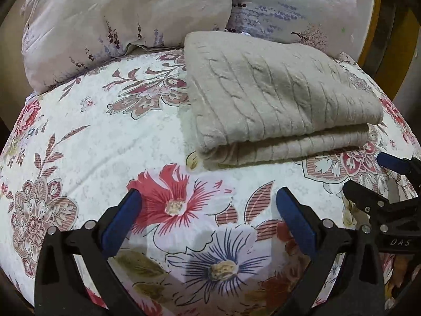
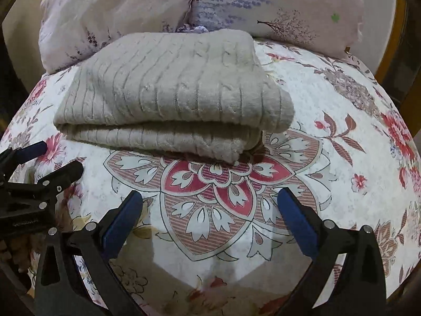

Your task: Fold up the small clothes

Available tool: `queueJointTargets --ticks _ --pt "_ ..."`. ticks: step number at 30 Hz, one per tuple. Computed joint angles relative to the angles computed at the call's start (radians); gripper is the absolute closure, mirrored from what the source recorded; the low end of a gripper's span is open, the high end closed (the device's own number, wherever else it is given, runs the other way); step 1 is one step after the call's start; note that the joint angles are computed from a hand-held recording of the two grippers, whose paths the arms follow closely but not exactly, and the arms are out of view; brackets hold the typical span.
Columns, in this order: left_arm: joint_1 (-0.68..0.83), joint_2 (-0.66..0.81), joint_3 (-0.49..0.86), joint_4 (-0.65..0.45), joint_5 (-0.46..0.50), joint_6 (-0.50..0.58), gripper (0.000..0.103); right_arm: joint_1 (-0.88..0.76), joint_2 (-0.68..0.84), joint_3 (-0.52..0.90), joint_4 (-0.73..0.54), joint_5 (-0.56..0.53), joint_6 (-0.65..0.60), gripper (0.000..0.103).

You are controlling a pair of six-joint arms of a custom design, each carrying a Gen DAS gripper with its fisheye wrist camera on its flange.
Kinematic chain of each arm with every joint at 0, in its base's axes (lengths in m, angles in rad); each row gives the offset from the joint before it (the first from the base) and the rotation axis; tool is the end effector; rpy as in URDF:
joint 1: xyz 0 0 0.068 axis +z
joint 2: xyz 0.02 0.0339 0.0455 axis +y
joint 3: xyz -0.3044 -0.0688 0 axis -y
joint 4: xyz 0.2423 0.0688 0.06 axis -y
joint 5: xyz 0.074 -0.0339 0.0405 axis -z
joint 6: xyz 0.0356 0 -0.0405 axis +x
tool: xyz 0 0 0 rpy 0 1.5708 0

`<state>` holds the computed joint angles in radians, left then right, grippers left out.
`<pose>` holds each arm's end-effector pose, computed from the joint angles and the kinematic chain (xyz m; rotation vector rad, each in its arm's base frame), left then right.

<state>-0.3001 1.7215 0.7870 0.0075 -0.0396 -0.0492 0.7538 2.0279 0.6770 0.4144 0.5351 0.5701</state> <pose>0.3097 -0.0943 0.1676 0.2963 2.4817 -0.0961 0.2514 0.2111 0.0790 -0.0049 2.3365 -0.0337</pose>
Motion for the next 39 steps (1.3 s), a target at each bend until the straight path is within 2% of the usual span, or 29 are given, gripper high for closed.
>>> queueJointTargets --ticks 7,39 --pt "0.001 -0.002 0.004 -0.005 0.002 0.002 0.002 0.021 0.004 -0.006 0.012 0.03 0.023 0.001" --pt "0.003 -0.003 0.002 -0.002 0.004 0.005 0.002 0.011 0.006 -0.008 0.023 0.021 0.008 0.001"
